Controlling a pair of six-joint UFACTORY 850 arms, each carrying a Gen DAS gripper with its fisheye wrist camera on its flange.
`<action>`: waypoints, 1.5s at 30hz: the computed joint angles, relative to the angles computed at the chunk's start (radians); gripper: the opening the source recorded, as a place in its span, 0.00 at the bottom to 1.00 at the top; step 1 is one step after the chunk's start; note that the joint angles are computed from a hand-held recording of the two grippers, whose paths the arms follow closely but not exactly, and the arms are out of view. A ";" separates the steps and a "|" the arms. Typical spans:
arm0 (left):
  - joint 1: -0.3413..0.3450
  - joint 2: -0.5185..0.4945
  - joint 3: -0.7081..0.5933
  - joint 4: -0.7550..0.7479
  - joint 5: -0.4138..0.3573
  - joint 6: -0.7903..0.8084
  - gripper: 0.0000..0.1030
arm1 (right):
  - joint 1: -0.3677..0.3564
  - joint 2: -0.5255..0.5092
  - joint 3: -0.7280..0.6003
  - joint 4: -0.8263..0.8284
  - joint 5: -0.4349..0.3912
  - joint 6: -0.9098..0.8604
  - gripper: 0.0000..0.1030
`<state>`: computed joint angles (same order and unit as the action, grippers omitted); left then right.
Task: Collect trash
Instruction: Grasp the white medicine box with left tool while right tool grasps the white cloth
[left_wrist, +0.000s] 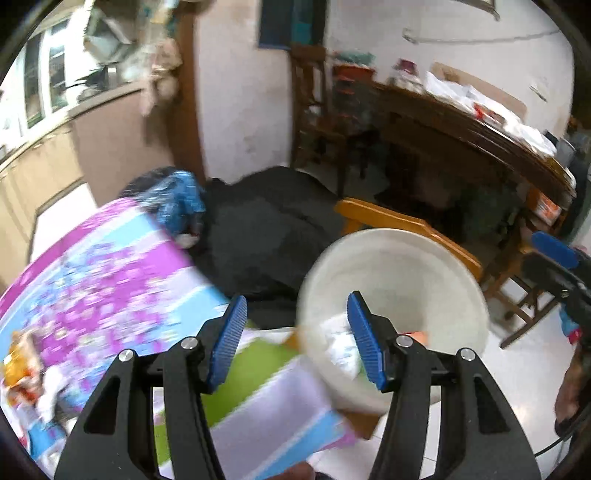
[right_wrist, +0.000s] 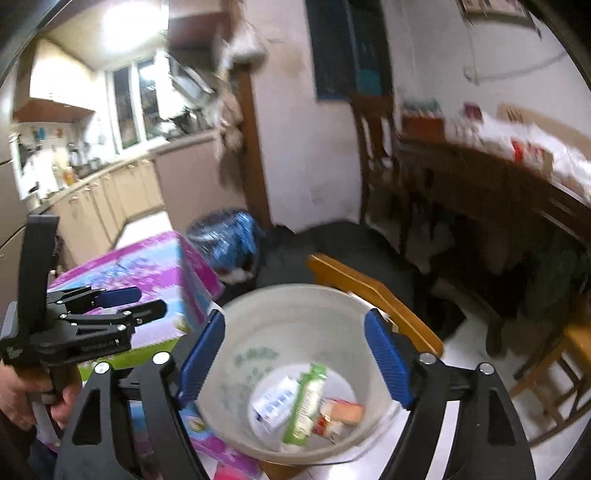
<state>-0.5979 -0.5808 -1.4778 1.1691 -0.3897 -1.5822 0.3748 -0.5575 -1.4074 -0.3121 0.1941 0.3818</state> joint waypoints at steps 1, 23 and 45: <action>0.010 0.047 0.063 0.061 -0.007 -0.075 0.53 | 0.013 0.006 0.009 -0.027 0.015 0.020 0.78; 0.537 0.673 0.945 0.099 0.065 -0.599 0.57 | 0.433 -0.395 -0.542 -1.784 0.326 1.348 0.81; 0.521 0.553 0.890 0.269 0.033 -0.739 0.10 | 0.488 -0.741 -1.108 -2.224 0.560 1.770 0.37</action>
